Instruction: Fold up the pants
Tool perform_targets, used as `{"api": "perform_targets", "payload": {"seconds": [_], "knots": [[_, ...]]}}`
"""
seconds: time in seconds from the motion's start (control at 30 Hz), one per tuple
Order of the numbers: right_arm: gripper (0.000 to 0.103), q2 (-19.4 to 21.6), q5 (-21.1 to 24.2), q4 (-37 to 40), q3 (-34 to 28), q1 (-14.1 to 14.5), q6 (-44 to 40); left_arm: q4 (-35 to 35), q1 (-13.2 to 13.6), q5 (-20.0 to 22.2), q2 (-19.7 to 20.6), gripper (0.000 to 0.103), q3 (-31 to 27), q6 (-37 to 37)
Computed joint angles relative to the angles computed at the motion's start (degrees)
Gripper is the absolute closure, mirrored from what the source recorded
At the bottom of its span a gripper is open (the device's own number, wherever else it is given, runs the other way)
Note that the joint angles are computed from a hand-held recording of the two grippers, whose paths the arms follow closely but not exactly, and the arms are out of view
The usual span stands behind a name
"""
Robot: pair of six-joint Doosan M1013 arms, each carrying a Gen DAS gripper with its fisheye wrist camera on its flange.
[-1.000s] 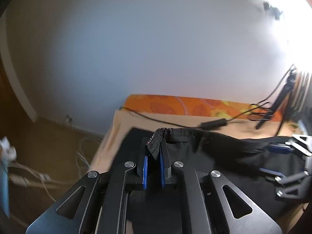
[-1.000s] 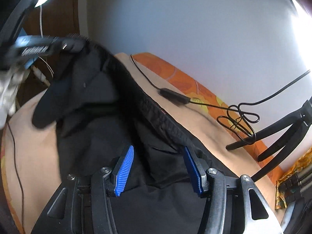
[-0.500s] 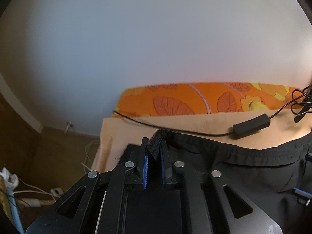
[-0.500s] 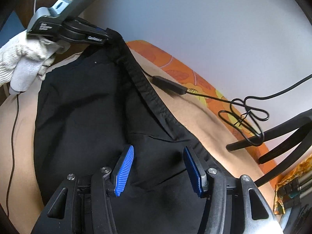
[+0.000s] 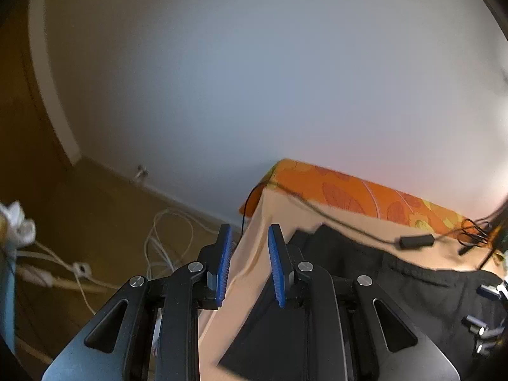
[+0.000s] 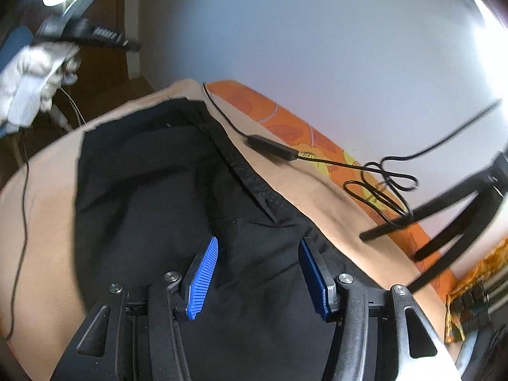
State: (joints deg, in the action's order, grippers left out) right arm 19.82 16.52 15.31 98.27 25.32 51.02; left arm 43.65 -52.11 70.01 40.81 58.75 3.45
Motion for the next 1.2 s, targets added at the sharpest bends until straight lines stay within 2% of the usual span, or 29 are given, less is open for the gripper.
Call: {"api": "perform_targets", "payload": {"seconds": [0.13, 0.23, 0.33, 0.53, 0.63, 0.77, 0.83, 0.87, 0.9, 0.93, 0.97, 1.03, 1.2], "knots": [[0.048, -3.31, 1.43, 10.80, 3.56, -1.38, -10.05, -2.51, -0.99, -5.34, -3.05, 0.081, 6.57, -4.20], [0.047, -4.83, 2.96, 13.38, 5.29, -1.35, -13.66, -4.40, -1.74, -9.21, -4.05, 0.075, 9.92, -7.06], [0.046, -5.93, 4.85, 15.27, 6.62, -0.85, -16.39, -7.20, -1.85, -13.04, -4.18, 0.074, 11.68, -8.87], [0.045, -8.61, 6.71, 21.41, 10.75, -1.61, -23.02, -9.14, -3.12, -12.27, -2.51, 0.074, 9.87, -5.29], [0.044, -10.12, 4.85, 18.26, 13.30, -1.87, -22.89, -8.81, -3.77, -14.01, -2.58, 0.074, 9.83, -5.70], [0.044, -11.05, 1.18, 4.07, 15.60, -1.42, -13.60, -8.94, -5.27, -15.17, -1.33, 0.074, 7.00, -2.36], [0.049, -10.68, 1.18, -1.03, 15.28, -1.42, -9.66, -9.44, -5.87, -15.59, -0.53, 0.074, 5.40, -0.11], [0.057, -10.33, 1.82, -2.14, 14.80, -1.54, -8.98, -9.90, -6.23, -15.84, -0.12, 0.074, 4.46, 1.43], [0.078, -9.94, 2.57, -2.61, 14.15, -1.61, -8.66, -10.43, -6.62, -15.89, 0.41, 0.074, 3.30, 3.25], [0.084, -9.31, 4.87, -0.27, 12.94, -2.13, -10.65, -10.98, -7.03, -15.73, 1.07, 0.074, 1.88, 5.45], [0.085, -8.86, 7.14, 3.57, 11.86, -2.84, -13.50, -11.30, -7.34, -15.71, 1.54, 0.074, 0.90, 6.96], [0.097, -8.31, 8.75, 5.86, 10.60, -3.40, -14.32, -12.22, -7.97, -16.39, 2.55, 0.074, -1.14, 10.28], [0.099, -6.12, 15.52, 12.72, 6.98, -5.68, -15.64, -19.20, -8.94, -17.28, 6.84, 0.074, -8.66, 23.40]]}}
